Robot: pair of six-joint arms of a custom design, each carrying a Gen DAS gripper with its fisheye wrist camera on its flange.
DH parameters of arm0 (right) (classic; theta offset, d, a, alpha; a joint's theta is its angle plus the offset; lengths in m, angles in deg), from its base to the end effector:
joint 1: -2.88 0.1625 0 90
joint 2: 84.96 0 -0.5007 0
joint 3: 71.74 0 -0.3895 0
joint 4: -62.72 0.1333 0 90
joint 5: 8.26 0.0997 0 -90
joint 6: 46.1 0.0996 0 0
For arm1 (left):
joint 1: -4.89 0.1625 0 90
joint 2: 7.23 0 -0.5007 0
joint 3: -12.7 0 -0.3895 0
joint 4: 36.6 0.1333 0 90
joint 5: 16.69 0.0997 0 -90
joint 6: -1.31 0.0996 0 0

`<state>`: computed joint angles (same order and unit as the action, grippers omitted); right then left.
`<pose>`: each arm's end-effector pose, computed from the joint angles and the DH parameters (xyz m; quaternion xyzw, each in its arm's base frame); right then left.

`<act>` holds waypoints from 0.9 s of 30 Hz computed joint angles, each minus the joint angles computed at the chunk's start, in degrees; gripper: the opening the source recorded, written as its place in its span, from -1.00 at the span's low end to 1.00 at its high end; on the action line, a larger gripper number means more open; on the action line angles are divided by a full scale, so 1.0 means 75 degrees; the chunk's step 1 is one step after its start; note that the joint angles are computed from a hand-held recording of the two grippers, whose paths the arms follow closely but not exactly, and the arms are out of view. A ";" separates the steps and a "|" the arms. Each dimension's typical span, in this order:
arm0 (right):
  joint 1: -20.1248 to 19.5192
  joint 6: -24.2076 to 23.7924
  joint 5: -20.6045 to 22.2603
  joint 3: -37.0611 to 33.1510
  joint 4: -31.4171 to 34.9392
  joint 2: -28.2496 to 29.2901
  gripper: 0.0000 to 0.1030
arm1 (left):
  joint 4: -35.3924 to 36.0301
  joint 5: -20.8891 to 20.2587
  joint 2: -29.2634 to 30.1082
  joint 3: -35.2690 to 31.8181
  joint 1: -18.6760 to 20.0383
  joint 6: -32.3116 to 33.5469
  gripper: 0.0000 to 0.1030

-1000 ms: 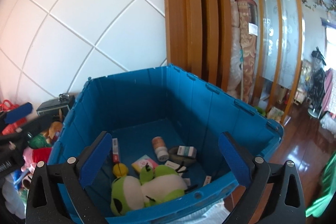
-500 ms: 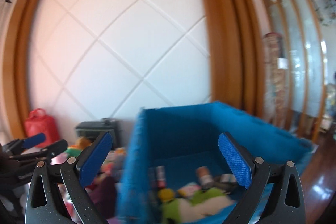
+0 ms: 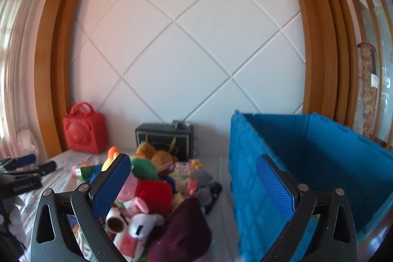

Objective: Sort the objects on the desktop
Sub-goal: 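Withdraw both open tools from the crate back over the heap, then grasp the red-white ointment box with the left tool while the right tool grasps the white paper roll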

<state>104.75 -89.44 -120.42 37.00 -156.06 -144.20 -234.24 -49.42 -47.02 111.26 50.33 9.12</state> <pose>0.2208 -0.5853 0.3774 0.2415 -0.7265 0.5625 0.3122 -0.3314 -0.6460 0.1896 0.1747 0.8045 -0.4821 0.2996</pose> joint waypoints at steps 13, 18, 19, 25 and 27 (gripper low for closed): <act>0.0213 0.1799 -0.3241 -0.0294 0.0094 0.1595 1.00 | 0.2770 0.0030 -0.1404 0.0090 0.2510 -0.0263 0.54; 0.0032 0.2731 -0.3796 0.0041 0.0832 0.1682 1.00 | 0.3602 -0.0479 -0.1096 -0.0242 0.3097 -0.0345 0.51; -0.0024 0.2788 -0.3901 0.0068 0.0972 0.1710 1.00 | 0.3748 -0.0534 -0.1040 -0.0284 0.3174 -0.0409 0.45; -0.0460 0.3777 -0.3807 0.0207 0.2182 0.1564 1.00 | 0.4650 -0.0901 -0.0710 -0.0710 0.3472 -0.0700 0.14; -0.0587 0.4007 -0.3711 0.0229 0.2556 0.1507 1.00 | 0.4879 -0.1069 -0.0662 -0.0815 0.3539 -0.0917 0.14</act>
